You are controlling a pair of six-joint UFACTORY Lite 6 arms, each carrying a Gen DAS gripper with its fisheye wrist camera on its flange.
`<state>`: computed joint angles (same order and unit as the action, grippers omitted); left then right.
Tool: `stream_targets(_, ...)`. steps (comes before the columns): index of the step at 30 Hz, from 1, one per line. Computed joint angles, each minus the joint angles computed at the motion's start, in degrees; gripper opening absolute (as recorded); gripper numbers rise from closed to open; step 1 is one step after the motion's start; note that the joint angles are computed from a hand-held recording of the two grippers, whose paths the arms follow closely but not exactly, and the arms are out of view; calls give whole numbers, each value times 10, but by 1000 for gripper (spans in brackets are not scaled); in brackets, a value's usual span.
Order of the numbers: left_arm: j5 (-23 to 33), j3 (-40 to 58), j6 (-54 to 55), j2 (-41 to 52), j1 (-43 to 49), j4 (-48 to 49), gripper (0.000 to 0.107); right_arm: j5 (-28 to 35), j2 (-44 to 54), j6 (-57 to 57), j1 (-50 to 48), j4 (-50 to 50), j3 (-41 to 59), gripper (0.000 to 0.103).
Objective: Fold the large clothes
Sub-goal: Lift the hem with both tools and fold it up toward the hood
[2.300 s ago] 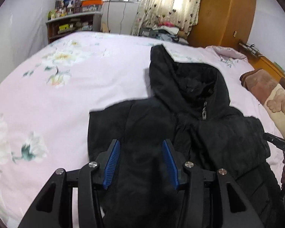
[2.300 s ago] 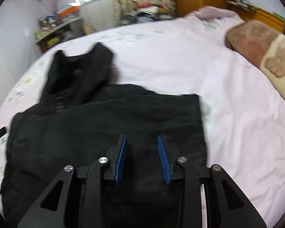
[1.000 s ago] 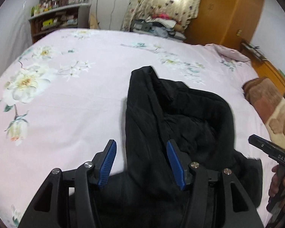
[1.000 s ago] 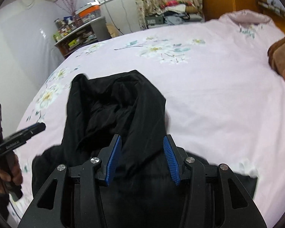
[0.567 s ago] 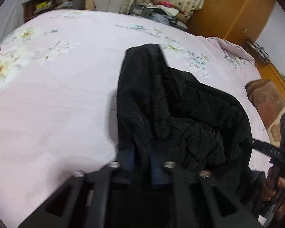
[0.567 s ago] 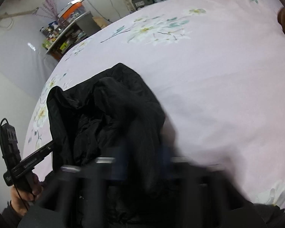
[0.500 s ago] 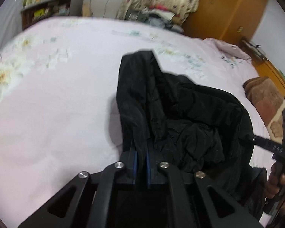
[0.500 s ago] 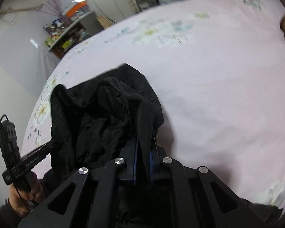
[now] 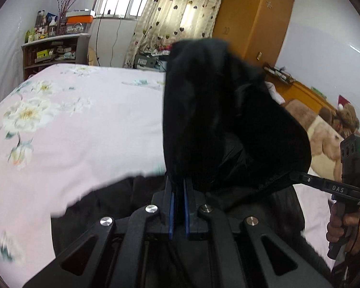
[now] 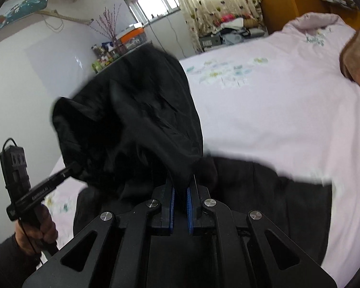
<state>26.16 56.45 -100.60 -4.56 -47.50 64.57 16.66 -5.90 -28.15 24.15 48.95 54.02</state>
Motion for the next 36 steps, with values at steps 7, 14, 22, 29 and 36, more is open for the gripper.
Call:
stream_targets(7, 91, -100, -27, -78, -114, -66, 9, 16, -132, 57, 15, -32, -180, 11)
stream_targets(14, 219, -177, -82, -191, -233, -122, 9, 85, -267, 148, -19, -115, -242, 30)
stream_targets(22, 200, -107, -60, -172, -191, -67, 12, 63, -242, 319, 55, -272, -148, 34)
stream_targets(29, 76, -55, -72, 26, -156, -48, 19, -6, -41, 584, 191, -532, -105, 34)
stream_targets(36, 42, -139, -299, 66, -185, 86, 19, -120, 42, 620, 205, -527, -185, 34)
